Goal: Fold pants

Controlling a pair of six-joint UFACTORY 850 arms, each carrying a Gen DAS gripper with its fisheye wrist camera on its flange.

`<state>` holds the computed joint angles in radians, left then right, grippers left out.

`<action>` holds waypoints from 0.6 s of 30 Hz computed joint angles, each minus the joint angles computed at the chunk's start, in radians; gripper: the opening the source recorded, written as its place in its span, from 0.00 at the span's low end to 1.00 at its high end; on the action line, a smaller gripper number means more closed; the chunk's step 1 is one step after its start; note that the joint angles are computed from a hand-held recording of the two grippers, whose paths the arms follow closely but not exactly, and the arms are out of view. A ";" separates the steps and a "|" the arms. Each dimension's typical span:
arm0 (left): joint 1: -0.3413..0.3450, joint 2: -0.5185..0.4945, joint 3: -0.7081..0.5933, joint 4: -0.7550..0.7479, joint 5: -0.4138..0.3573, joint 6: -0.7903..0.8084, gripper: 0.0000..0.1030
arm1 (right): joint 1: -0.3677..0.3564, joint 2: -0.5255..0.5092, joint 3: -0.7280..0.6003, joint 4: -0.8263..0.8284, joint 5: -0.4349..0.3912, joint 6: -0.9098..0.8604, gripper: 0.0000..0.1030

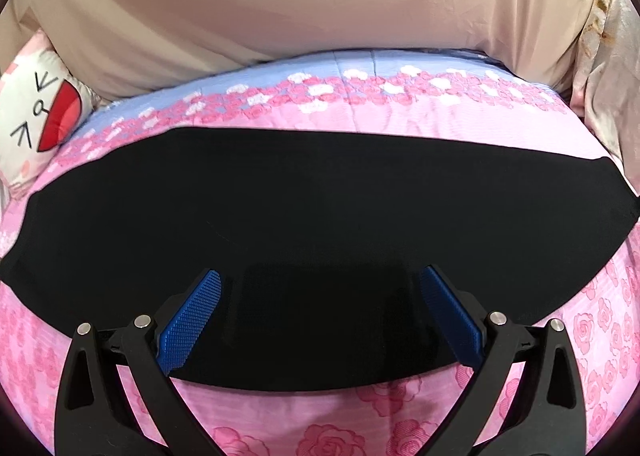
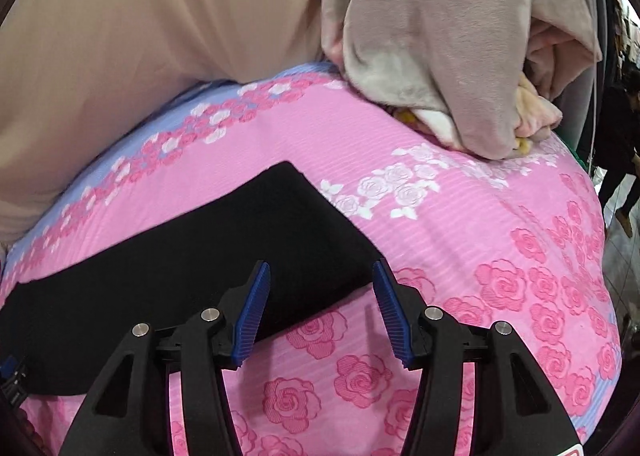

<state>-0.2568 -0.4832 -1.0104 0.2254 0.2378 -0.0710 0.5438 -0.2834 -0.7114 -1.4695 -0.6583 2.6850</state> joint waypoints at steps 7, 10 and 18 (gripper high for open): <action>0.012 0.000 0.000 0.063 0.002 -0.102 0.95 | 0.009 0.040 0.018 -0.008 -0.087 -0.003 0.06; 0.013 -0.001 0.000 0.111 0.006 -0.139 0.95 | -0.053 0.007 0.023 -0.032 0.035 0.004 0.07; 0.020 -0.026 -0.033 0.439 -0.025 -0.449 0.95 | -0.038 0.029 0.020 0.002 -0.032 0.007 0.64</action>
<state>-0.2364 -0.5090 -1.0432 0.6644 0.2124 -0.5196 0.5058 -0.2547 -0.6915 -1.4676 -0.6900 2.6919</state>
